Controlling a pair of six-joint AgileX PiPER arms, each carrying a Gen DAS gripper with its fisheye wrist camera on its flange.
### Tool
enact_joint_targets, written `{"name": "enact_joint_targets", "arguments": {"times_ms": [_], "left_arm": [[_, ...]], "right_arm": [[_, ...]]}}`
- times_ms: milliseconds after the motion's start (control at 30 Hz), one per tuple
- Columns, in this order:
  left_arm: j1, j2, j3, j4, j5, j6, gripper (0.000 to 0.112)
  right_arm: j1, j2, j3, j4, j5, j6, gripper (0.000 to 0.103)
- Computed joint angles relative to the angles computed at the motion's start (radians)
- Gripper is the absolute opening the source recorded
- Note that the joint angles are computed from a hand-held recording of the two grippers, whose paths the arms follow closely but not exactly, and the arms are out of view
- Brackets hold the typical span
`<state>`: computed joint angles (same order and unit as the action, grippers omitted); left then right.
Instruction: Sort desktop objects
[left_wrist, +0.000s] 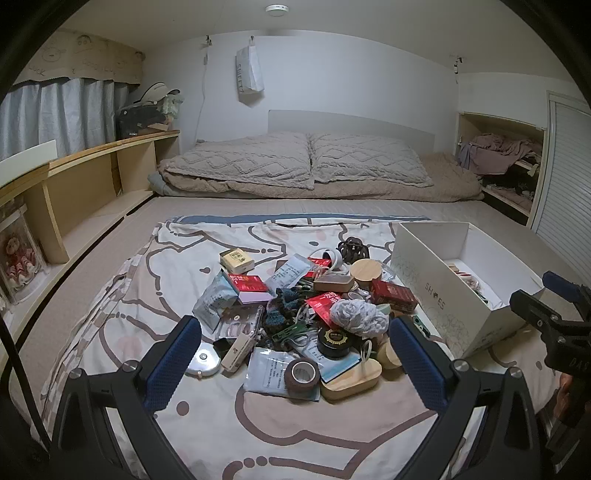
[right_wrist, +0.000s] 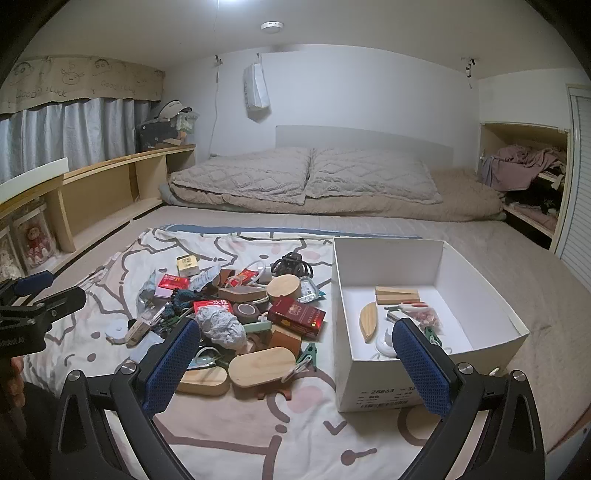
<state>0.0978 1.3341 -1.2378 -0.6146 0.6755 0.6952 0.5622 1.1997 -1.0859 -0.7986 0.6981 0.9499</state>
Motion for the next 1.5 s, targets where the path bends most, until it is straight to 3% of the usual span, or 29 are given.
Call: {"name": "enact_joint_targets", "arguments": {"times_ms": [667, 1500], "left_arm": [[0.006, -0.01, 0.004, 0.006, 0.001, 0.0, 0.103], [-0.033, 0.02, 0.002, 0.079, -0.056, -0.08, 0.103]], "right_arm": [[-0.004, -0.018, -0.013, 0.029, 0.011, -0.031, 0.103], [-0.041, 0.007, -0.01, 0.063, -0.049, -0.062, 0.103]]}}
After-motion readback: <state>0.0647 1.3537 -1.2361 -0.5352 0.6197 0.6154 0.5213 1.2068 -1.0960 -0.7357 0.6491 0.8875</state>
